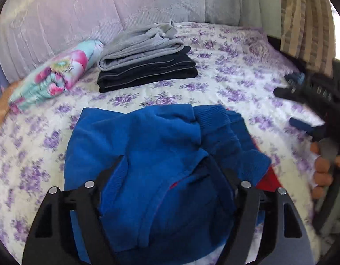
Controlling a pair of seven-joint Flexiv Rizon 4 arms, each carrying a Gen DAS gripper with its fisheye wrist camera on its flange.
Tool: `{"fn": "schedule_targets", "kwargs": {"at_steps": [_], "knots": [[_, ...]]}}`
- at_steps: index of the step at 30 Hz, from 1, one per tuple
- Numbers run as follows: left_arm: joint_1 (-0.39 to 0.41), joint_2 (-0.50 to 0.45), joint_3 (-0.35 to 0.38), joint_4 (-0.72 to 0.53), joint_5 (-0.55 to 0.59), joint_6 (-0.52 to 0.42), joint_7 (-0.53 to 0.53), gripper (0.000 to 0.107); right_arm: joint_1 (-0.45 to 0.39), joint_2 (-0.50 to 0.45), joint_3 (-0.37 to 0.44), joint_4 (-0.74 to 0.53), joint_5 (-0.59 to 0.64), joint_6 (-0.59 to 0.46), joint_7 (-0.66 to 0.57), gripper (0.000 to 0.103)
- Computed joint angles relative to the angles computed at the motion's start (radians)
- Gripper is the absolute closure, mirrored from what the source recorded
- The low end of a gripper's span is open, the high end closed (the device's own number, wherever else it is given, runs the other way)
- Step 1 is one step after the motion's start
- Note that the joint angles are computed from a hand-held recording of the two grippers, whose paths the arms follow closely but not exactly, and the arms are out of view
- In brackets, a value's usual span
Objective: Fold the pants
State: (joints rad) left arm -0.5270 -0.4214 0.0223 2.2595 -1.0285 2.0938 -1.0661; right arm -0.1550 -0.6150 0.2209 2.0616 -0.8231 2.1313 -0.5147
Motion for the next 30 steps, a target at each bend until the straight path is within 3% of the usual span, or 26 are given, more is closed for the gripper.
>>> {"fn": "schedule_targets", "kwargs": {"at_steps": [3, 5, 7, 9, 11, 13, 15, 16, 18, 20, 22, 24, 25, 27, 29, 30], "knots": [[0.209, 0.084, -0.037, 0.101, 0.469, -0.024, -0.398, 0.034, 0.045, 0.005, -0.036, 0.014, 0.025, 0.081, -0.055, 0.004], [0.322, 0.118, -0.089, 0.147, 0.622, 0.021, -0.512, 0.033, 0.165, 0.028, -0.176, 0.042, 0.021, 0.21, -0.042, 0.004], [0.322, 0.141, -0.111, 0.187, 0.566, 0.071, -0.474, 0.025, 0.303, 0.06, -0.31, 0.081, 0.029, 0.325, -0.067, 0.004], [0.294, 0.155, -0.088, 0.212, 0.525, 0.1, -0.453, 0.022, 0.39, 0.103, -0.365, 0.102, -0.007, 0.351, -0.123, 0.004], [0.377, 0.178, -0.173, 0.248, 0.515, 0.114, -0.447, 0.022, 0.415, 0.152, -0.308, 0.111, 0.003, 0.252, -0.224, 0.004], [0.469, 0.188, -0.269, 0.281, 0.504, 0.115, -0.442, 0.021, 0.496, 0.189, -0.292, 0.124, 0.124, 0.152, -0.352, 0.004], [0.455, 0.172, -0.295, 0.275, 0.385, 0.055, -0.336, 0.017, 0.616, 0.221, -0.258, 0.11, 0.418, -0.035, -0.655, 0.004], [0.464, 0.152, -0.308, 0.265, 0.363, 0.017, -0.307, 0.016, 0.638, 0.22, -0.221, 0.079, 0.559, -0.14, -0.818, 0.004], [0.566, 0.153, -0.326, 0.255, 0.516, -0.093, -0.412, 0.013, 0.599, 0.176, -0.098, -0.047, 0.872, -0.373, -1.136, 0.004], [0.706, 0.152, -0.423, 0.272, 0.642, -0.07, -0.491, 0.011, 0.468, 0.146, 0.047, -0.206, 1.182, -0.644, -1.342, 0.003], [0.785, 0.143, -0.566, 0.303, 0.523, -0.013, -0.396, 0.011, 0.328, 0.14, 0.181, -0.267, 1.313, -0.713, -1.456, 0.003], [0.911, 0.129, -0.705, 0.333, 0.528, 0.037, -0.402, 0.011, 0.196, 0.123, 0.333, -0.243, 1.264, -0.657, -1.448, 0.004], [0.981, 0.128, -0.73, 0.343, 0.628, 0.037, -0.474, 0.011, 0.128, 0.116, 0.408, -0.238, 1.262, -0.644, -1.459, 0.004], [1.121, 0.137, -0.714, 0.33, 0.949, -0.007, -0.716, 0.011, -0.011, 0.116, 0.542, -0.257, 1.384, -0.668, -1.585, 0.004], [1.26, 0.133, -0.71, 0.278, 1.275, -0.07, -0.986, 0.011, -0.112, 0.098, 0.62, -0.248, 1.345, -0.68, -1.538, 0.004], [1.33, 0.13, -0.733, 0.252, 1.408, -0.098, -1.096, 0.011, -0.134, 0.093, 0.622, -0.244, 1.306, -0.698, -1.476, 0.004]]}}
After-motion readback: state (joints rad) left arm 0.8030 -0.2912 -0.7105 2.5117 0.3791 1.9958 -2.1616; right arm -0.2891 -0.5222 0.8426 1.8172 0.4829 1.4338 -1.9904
